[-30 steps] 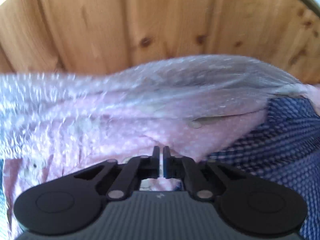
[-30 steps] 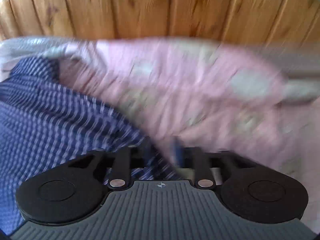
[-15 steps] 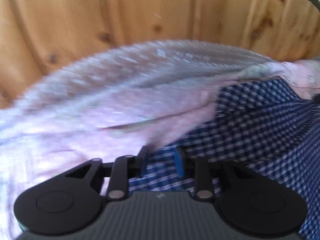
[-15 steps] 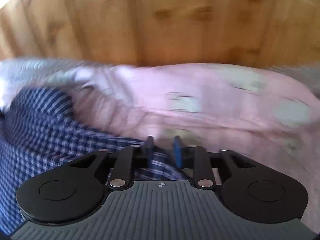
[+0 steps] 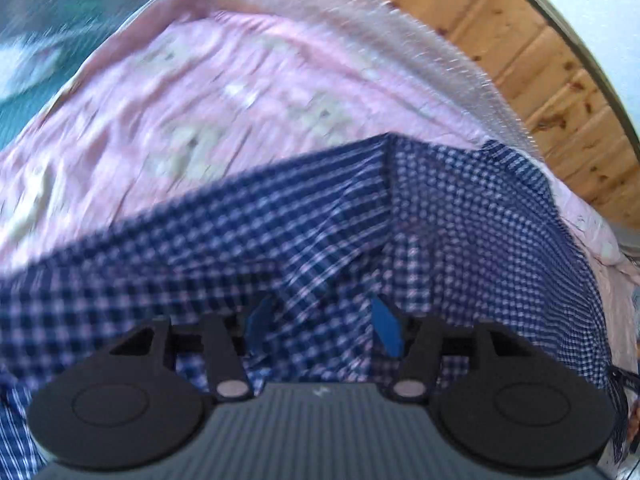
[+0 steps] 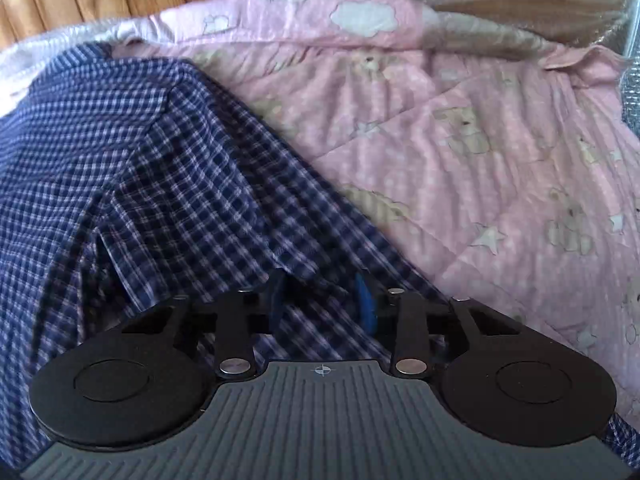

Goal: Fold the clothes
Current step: 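Lift the shirt hem with both tools and swing it over the quilt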

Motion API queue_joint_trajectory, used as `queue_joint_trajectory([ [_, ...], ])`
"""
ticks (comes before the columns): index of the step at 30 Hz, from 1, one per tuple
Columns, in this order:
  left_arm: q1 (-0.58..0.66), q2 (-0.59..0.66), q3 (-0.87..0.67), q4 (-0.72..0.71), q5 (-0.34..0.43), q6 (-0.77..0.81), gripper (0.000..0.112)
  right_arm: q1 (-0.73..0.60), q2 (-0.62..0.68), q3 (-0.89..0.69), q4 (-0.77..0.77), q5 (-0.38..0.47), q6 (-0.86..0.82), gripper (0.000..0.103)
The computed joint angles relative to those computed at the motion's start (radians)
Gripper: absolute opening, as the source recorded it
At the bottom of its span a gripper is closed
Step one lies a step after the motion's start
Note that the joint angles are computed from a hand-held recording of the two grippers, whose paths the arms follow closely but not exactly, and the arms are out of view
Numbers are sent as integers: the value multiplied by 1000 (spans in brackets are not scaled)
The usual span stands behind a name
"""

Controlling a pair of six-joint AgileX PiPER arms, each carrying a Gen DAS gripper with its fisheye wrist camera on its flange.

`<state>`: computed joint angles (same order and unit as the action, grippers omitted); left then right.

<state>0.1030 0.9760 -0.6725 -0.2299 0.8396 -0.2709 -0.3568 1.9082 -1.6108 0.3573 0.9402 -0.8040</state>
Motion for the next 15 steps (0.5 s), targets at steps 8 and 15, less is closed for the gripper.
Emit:
queue_joint_trajectory([
  [8,-89,20,21,71,-55,-189,68,-18,-155,95,91,-4,120,31],
  [15,-101,30,29,293,-39,-245,1,56,-235,331,68,-60,-94,6],
])
